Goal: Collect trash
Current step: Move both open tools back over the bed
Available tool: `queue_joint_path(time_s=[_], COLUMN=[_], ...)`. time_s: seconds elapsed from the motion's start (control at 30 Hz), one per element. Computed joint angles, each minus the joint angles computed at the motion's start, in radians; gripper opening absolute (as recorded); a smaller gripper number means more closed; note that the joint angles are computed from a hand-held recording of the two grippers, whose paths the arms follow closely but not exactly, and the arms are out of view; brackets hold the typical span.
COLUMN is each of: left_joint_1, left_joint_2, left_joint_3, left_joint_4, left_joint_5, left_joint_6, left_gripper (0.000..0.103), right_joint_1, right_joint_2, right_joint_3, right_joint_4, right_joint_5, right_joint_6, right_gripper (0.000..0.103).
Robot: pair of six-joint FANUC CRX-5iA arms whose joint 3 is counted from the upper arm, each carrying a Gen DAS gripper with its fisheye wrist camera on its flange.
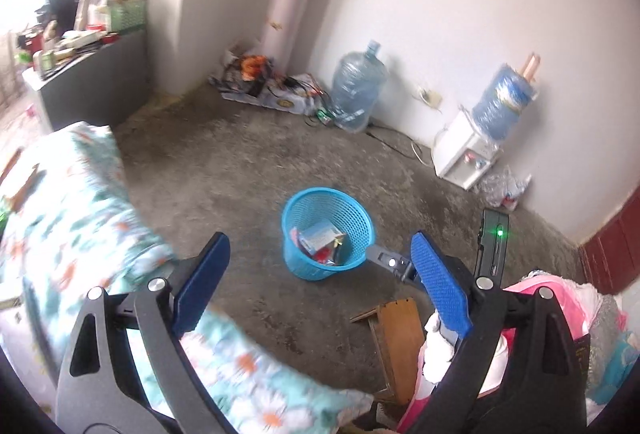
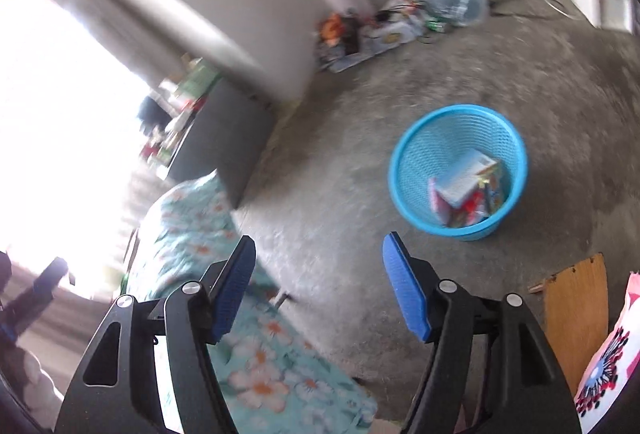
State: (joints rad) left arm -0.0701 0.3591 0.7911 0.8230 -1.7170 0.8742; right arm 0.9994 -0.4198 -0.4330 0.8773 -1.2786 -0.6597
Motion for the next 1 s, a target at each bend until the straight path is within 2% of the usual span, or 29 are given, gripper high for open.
queue_joint_path(time_s=[0.23,0.37,0.57,0.63,0.83,1.0], left_joint_1=[0.255,0.384,0.568,0.623,0.724,0.772], left_joint_2=[-0.163,-0.2,-0.221,-0.223,-0.22,-0.237], left_joint_3=[-0.21,-0.259,-0.304,-0.319,-0.342,-0.386], left_joint_4=[0.089,0.099,0.151,0.167,0.17,0.186], left_joint_5=[0.066,0.074,0.11,0.111,0.116,0.12], left_joint_6=[-0.08,-0.076,-0.066,-0.067,-0.107,-0.197], left_gripper=[0.089,0.089,0.089,0.089,0.089,0.089], right_joint_1=[0.019,0.047,0.081,0.078,0.074,0.067], right_joint_2=[0.154,0.23,0.259,0.269,0.305,0.344], right_joint_3=[0.191,0.296,0.348,0.357,0.404,0.466], right_joint_4=[-0.039,-0.077,-0.073,-0.075,-0.133,-0.195], right_joint_5=[0.083,0.074,0.085,0.117,0.198,0.237], right_joint_6=[0.192,0.319,0.337,0.342,0.393,0.478], right_gripper=[0.067,0.067,0.067,0.067,0.067,0.067])
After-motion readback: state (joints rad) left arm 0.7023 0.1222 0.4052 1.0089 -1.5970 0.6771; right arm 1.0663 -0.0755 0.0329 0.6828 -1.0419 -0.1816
